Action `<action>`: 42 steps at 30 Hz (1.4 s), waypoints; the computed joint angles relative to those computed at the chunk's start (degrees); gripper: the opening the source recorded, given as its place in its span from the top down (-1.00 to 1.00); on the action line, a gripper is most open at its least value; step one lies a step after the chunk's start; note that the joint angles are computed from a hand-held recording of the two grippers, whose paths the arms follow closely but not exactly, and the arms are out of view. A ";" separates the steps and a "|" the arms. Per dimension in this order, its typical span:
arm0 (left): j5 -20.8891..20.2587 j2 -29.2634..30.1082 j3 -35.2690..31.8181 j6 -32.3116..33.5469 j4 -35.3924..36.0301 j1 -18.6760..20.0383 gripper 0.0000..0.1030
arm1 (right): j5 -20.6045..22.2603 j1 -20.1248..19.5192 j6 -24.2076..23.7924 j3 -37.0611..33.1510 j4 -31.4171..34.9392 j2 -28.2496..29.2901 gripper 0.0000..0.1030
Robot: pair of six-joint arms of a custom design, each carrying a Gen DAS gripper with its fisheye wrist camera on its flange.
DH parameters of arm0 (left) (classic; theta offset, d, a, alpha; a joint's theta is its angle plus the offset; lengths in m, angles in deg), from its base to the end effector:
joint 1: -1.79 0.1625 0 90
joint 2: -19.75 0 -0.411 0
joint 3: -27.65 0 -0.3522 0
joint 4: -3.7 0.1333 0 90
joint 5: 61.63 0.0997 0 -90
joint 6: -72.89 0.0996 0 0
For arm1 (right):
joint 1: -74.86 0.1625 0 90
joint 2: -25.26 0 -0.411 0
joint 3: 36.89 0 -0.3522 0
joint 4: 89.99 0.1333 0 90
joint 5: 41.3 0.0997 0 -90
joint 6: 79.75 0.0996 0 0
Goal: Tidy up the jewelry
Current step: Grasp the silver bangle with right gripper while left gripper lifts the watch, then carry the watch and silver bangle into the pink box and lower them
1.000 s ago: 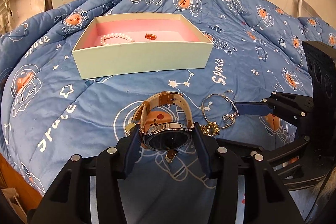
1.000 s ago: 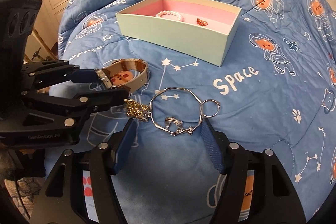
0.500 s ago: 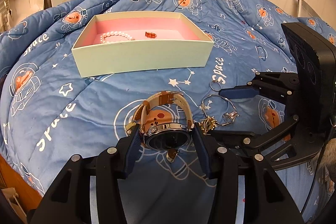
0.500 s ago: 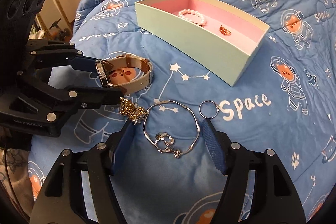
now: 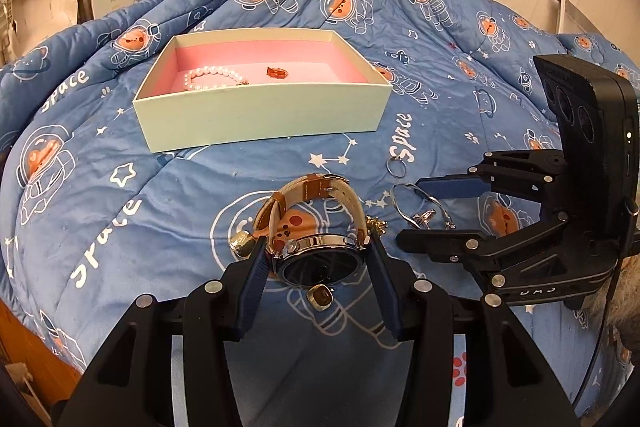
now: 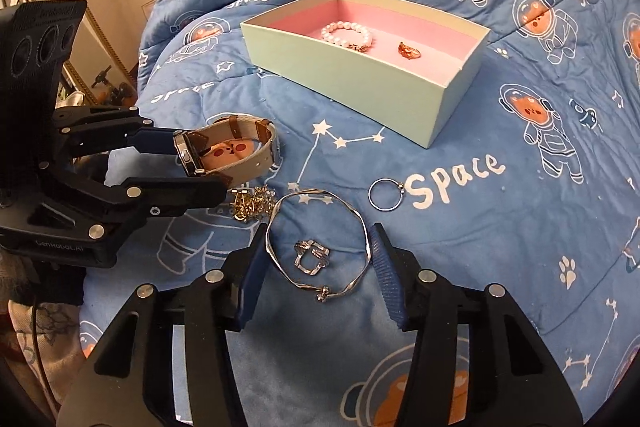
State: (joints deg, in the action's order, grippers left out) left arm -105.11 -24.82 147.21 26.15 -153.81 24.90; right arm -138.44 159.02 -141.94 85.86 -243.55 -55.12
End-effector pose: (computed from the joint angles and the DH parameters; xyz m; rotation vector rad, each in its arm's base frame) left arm -0.3552 -0.3751 0.0298 0.5016 2.4255 -0.8021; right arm 0.0737 -0.4675 0.2743 1.2993 -2.4953 0.3380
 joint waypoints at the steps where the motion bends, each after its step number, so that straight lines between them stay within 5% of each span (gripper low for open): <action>1: 0.01 -0.10 0.09 0.01 -0.10 -0.13 0.08 | 0.39 -0.18 0.31 0.31 -0.05 -0.52 0.02; 13: 0.66 -2.43 1.34 -0.22 0.00 -2.26 0.08 | 2.70 -1.01 5.23 3.44 -2.16 -5.39 0.02; 26: 1.17 -5.75 1.30 1.63 -2.48 -1.42 0.08 | 4.56 2.44 8.68 1.05 -2.26 -4.82 0.02; 42: -5.38 -11.19 0.16 6.63 -9.04 4.99 0.08 | 2.72 5.29 9.80 -2.03 -2.37 -2.25 0.02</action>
